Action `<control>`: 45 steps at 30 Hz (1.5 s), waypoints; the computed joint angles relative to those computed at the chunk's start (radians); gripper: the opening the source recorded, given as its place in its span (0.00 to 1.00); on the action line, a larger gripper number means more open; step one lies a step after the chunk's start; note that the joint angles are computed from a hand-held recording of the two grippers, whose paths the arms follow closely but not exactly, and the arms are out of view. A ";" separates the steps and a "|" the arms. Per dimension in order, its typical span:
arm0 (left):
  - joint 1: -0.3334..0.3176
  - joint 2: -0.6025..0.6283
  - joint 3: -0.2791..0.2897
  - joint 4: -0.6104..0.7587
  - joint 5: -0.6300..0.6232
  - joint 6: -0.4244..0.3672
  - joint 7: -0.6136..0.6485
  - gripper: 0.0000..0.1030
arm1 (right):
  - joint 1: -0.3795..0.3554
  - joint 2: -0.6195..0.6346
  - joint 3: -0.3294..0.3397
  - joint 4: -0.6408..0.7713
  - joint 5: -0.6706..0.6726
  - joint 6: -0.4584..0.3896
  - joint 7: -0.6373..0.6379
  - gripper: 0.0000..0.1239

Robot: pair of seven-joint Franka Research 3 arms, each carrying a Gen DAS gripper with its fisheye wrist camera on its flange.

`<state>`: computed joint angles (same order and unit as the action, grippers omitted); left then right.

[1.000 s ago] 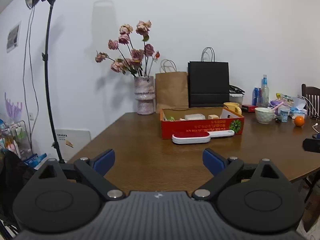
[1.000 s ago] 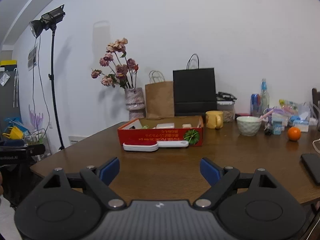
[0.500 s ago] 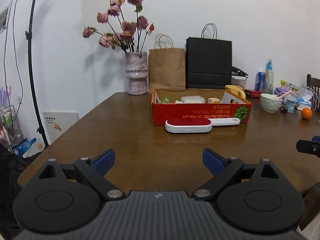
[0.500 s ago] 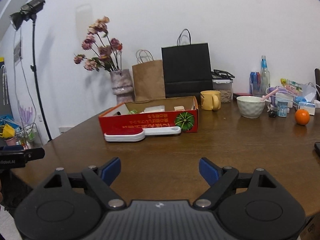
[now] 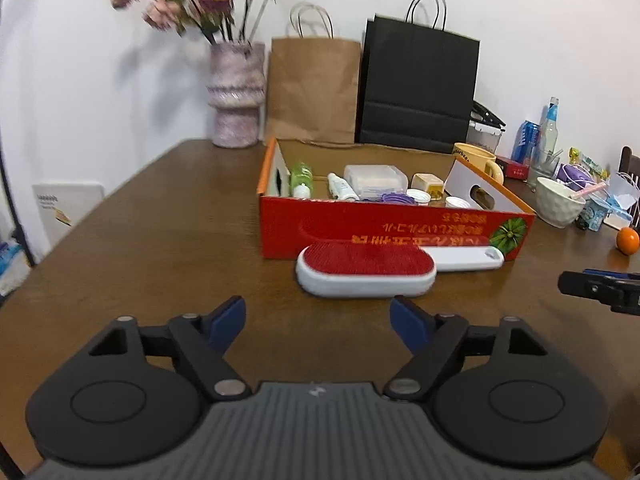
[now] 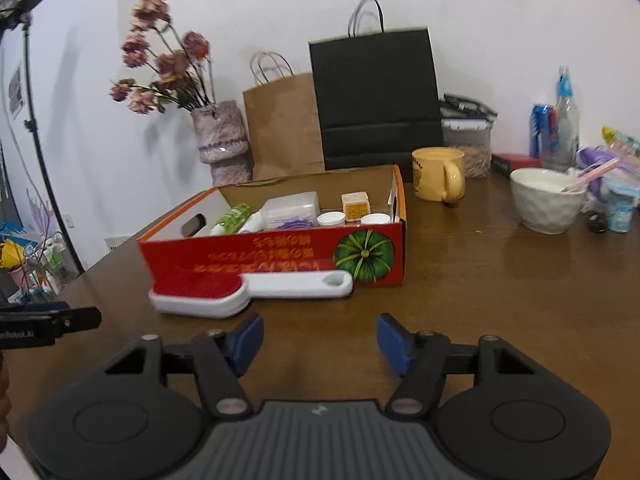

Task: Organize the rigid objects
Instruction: 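Grasp the red lint brush head with the left gripper while the right grasps its white handle, then lift the lint brush with both grippers and carry it over the red box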

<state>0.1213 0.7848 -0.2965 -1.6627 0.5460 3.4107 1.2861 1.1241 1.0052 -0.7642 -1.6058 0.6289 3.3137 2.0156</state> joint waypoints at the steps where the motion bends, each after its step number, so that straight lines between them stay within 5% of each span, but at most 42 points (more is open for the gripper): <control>1: 0.029 0.042 -0.053 0.064 0.019 -0.054 0.006 0.77 | -0.051 0.003 0.032 0.044 -0.015 -0.013 -0.004 0.45; 6: 0.061 0.238 -0.217 0.361 -0.028 -0.293 0.152 0.76 | -0.214 0.099 0.076 0.284 -0.093 -0.152 0.065 0.35; 10: 0.048 0.340 -0.294 0.523 -0.095 -0.421 0.274 0.71 | -0.285 0.165 0.085 0.429 -0.151 -0.269 0.136 0.28; 12: 0.034 0.367 -0.303 0.572 -0.128 -0.464 0.310 0.63 | -0.332 0.171 0.142 0.468 -0.169 -0.263 0.132 0.26; 17: 0.036 0.380 -0.319 0.583 -0.204 -0.455 0.368 0.57 | -0.426 0.176 0.265 0.531 -0.213 -0.238 0.133 0.25; 20: 0.030 0.370 -0.304 0.573 -0.240 -0.445 0.387 0.55 | -0.517 0.174 0.401 0.576 -0.228 -0.220 0.112 0.25; 22: 0.026 0.368 -0.300 0.572 -0.267 -0.439 0.402 0.53 | -0.529 0.183 0.411 0.590 -0.249 -0.221 0.133 0.25; 28: 0.016 0.349 -0.271 0.532 -0.341 -0.380 0.435 0.49 | -0.471 0.159 0.331 0.525 -0.319 -0.218 0.245 0.19; 30: 0.024 0.333 -0.271 0.500 -0.368 -0.365 0.449 0.49 | -0.437 0.131 0.299 0.460 -0.340 -0.210 0.280 0.08; 36: 0.073 0.258 -0.285 0.308 -0.391 -0.217 0.493 0.48 | -0.399 0.059 0.309 0.321 -0.375 -0.158 0.302 0.08; 41: 0.101 0.159 -0.257 0.120 -0.344 -0.092 0.399 0.44 | -0.259 0.033 0.177 0.205 -0.391 -0.154 0.358 0.08; 45: 0.179 0.100 -0.293 -0.063 -0.256 0.118 0.364 0.43 | -0.100 0.019 0.047 0.052 -0.342 -0.063 0.388 0.08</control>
<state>0.3003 0.8848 -0.5894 -1.7259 0.2904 3.5284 1.6500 1.0238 1.0241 -0.7173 -1.5543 0.2872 3.2505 2.4032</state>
